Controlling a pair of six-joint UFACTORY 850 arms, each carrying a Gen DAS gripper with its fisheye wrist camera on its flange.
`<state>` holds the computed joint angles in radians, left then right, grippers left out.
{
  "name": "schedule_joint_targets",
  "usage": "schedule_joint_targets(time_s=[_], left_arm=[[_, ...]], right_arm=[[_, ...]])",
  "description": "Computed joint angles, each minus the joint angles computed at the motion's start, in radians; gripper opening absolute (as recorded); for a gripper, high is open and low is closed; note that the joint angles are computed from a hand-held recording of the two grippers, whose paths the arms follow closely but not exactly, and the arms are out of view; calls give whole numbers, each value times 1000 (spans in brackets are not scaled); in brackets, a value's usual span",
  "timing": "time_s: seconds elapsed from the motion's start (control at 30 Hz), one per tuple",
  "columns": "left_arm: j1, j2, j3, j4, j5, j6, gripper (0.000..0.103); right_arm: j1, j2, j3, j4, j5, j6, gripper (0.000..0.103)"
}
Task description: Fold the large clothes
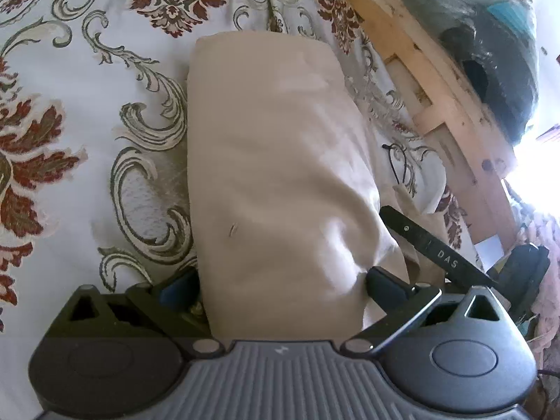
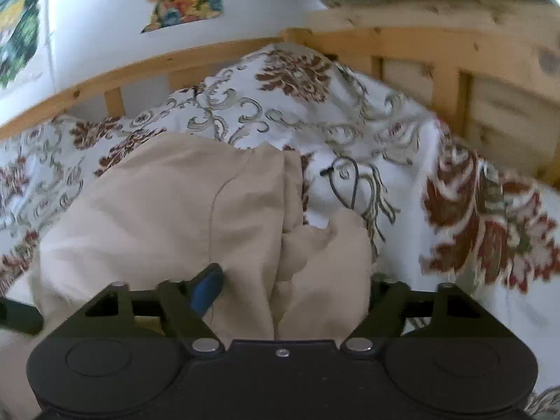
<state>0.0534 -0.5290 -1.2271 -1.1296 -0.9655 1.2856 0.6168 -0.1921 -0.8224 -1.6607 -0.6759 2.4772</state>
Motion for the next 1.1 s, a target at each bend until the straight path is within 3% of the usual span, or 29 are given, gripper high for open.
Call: schedule_joint_targets(time_s=[0.1, 0.17, 0.23, 0.3, 0.43, 0.53, 0.73, 1.0, 1.1], left_arm=[[-15, 26, 7, 16, 26, 10, 90], [-20, 43, 15, 27, 41, 11, 86], [-23, 59, 26, 28, 57, 10, 82], [-29, 86, 51, 14, 86, 48, 75], [-38, 175, 135, -83, 155, 216, 64], [-29, 225, 171, -149, 171, 322, 61], [14, 244, 154, -276, 206, 480, 58], [78, 115, 0, -261, 311, 425, 60], [116, 36, -77, -155, 261, 223, 66]], right_arm=[[-31, 16, 17, -48, 101, 97, 63], [-34, 22, 25, -78, 114, 156, 54], [-38, 34, 37, -123, 131, 208, 36], [-41, 43, 45, -170, 144, 257, 25], [-9, 42, 42, -207, 77, 260, 12], [39, 45, 32, -273, -5, 219, 10], [81, -19, -74, -368, -91, 86, 9], [6, -237, -339, -525, 13, 115, 10], [-20, -333, -457, -440, 112, 64, 16]])
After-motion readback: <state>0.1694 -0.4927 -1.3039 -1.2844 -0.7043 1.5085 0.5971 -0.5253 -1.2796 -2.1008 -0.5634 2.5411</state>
